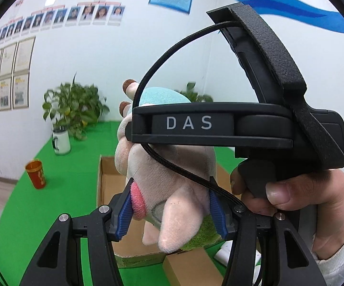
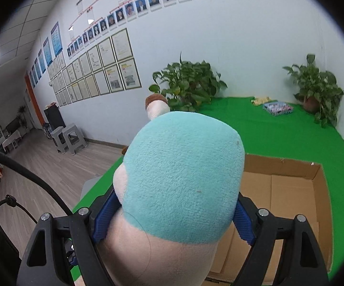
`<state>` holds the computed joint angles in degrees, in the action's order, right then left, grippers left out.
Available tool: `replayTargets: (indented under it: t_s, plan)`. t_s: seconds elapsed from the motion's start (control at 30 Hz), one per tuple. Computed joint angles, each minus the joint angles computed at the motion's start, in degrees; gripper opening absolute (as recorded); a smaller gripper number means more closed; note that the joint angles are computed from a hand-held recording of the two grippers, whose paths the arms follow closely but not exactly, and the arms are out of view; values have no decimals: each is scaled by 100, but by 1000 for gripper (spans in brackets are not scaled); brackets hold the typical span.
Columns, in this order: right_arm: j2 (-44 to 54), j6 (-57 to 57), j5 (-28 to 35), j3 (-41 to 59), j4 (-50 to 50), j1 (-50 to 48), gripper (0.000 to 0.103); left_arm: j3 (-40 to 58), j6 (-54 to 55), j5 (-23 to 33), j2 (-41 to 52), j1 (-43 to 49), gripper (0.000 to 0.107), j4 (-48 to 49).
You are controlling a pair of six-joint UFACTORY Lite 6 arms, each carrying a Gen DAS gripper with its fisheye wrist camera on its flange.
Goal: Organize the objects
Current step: 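Lift the plush pig with the left gripper while the right gripper also grips it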
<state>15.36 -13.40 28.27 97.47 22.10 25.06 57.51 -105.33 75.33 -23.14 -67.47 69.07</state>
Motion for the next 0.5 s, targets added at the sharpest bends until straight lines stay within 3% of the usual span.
replayTargets:
  t_s: [0.13,0.23,0.3,0.5]
  plan:
    - [955,-778,87,360,858,-258,83,-649,-359,-1280,83,1108,53,-209]
    - [1574,-1207,133,599,1354,-358,83,-1225,-912,-1818,182,1327,53,-222]
    - [2065,-1279,290,947,1509,-446,83,-1564,-987,-2535,182,1868,53,-220]
    - [3186,-1244,827,1883,1879,-594,83,-2526,-1550,-4593,392,3801,53,743]
